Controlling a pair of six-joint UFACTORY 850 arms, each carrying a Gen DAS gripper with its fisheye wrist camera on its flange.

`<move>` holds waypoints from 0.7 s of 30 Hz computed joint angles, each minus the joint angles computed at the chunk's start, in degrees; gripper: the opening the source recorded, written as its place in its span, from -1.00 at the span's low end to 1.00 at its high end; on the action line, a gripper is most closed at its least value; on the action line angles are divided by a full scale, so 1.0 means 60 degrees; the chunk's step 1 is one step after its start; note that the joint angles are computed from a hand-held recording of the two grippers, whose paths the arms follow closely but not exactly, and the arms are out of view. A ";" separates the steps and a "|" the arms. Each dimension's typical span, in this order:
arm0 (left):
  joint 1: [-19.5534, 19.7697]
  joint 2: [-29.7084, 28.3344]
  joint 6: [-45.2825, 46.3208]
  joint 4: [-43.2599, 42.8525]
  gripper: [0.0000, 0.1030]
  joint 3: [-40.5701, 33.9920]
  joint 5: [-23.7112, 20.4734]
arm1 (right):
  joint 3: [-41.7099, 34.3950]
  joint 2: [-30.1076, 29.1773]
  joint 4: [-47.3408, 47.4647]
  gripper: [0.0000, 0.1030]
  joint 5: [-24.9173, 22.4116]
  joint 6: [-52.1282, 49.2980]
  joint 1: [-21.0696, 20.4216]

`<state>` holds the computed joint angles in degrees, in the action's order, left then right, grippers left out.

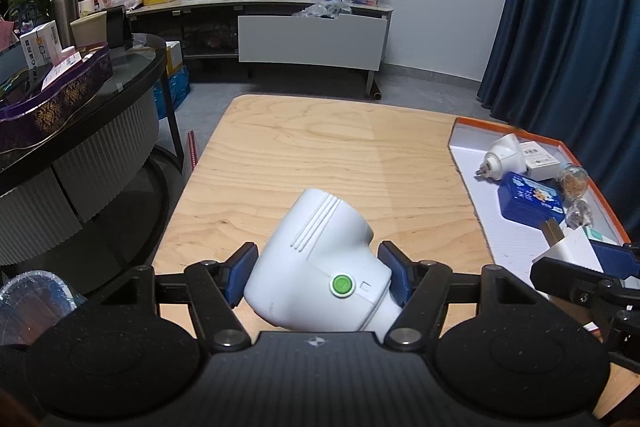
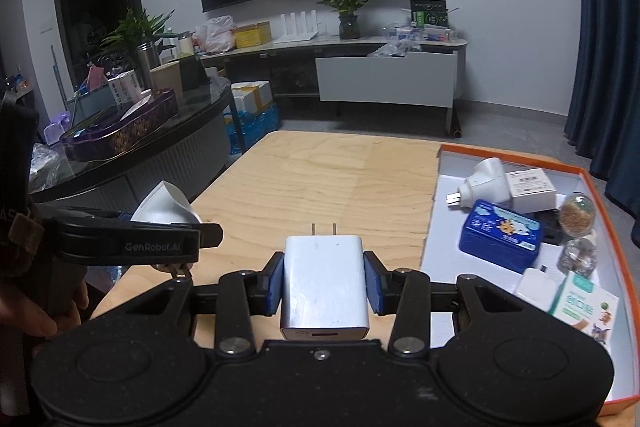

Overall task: Organize rigid objects
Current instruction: 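Lift plug adapter and charger and carry both toward the tray, then carry plug adapter and charger over the tray contents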

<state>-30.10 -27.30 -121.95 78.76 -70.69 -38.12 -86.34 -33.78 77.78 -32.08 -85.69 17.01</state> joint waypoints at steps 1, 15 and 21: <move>-0.0010 0.0000 0.0015 0.0006 0.30 -0.0014 0.0020 | 0.0037 0.0030 0.0037 -0.04 0.0008 -0.0010 -0.0029; -0.0262 -0.0380 0.0449 0.0249 0.30 -0.0641 0.0306 | 0.0493 0.0334 0.0799 -0.04 0.0408 -0.0457 -0.0434; -0.0371 -0.0611 0.0668 0.0327 0.30 -0.1018 0.0438 | 0.0609 0.0408 0.1136 -0.04 0.0636 -0.0628 -0.0627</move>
